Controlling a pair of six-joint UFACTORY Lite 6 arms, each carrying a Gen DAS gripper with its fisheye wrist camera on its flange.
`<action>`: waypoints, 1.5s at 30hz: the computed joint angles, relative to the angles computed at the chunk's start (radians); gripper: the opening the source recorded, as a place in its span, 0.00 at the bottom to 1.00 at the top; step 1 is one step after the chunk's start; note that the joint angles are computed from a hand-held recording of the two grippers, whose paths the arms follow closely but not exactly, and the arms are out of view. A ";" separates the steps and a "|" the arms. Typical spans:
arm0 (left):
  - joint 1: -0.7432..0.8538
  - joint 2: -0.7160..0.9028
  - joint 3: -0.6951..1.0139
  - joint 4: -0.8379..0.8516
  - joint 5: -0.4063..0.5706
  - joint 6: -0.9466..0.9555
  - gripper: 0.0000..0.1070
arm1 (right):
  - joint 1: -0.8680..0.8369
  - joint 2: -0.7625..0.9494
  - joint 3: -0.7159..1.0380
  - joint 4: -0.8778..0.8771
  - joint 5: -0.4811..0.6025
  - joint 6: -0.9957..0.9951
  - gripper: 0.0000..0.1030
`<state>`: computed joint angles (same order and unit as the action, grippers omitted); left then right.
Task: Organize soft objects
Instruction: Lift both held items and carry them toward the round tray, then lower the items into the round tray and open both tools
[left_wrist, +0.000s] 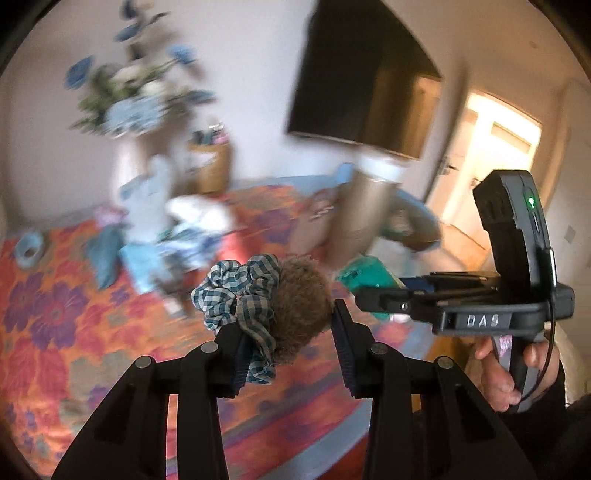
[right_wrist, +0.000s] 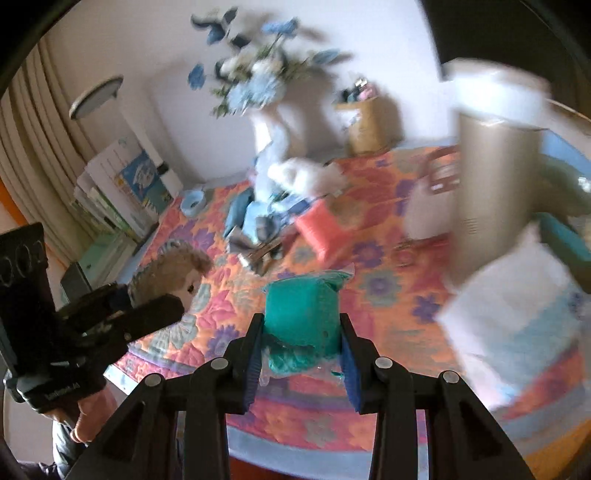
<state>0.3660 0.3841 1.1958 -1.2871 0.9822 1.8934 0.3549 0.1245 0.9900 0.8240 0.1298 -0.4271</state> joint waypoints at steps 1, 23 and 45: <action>-0.020 -0.023 -0.020 -0.005 0.006 0.003 0.34 | -0.023 -0.048 -0.032 0.010 0.012 -0.015 0.35; -0.815 0.064 0.334 0.025 -0.426 -0.480 0.34 | -1.005 -0.307 -0.056 0.346 0.431 -0.515 0.35; -0.972 0.581 0.986 0.529 -0.567 -1.110 0.75 | -1.083 0.234 0.348 0.328 0.458 -0.421 0.53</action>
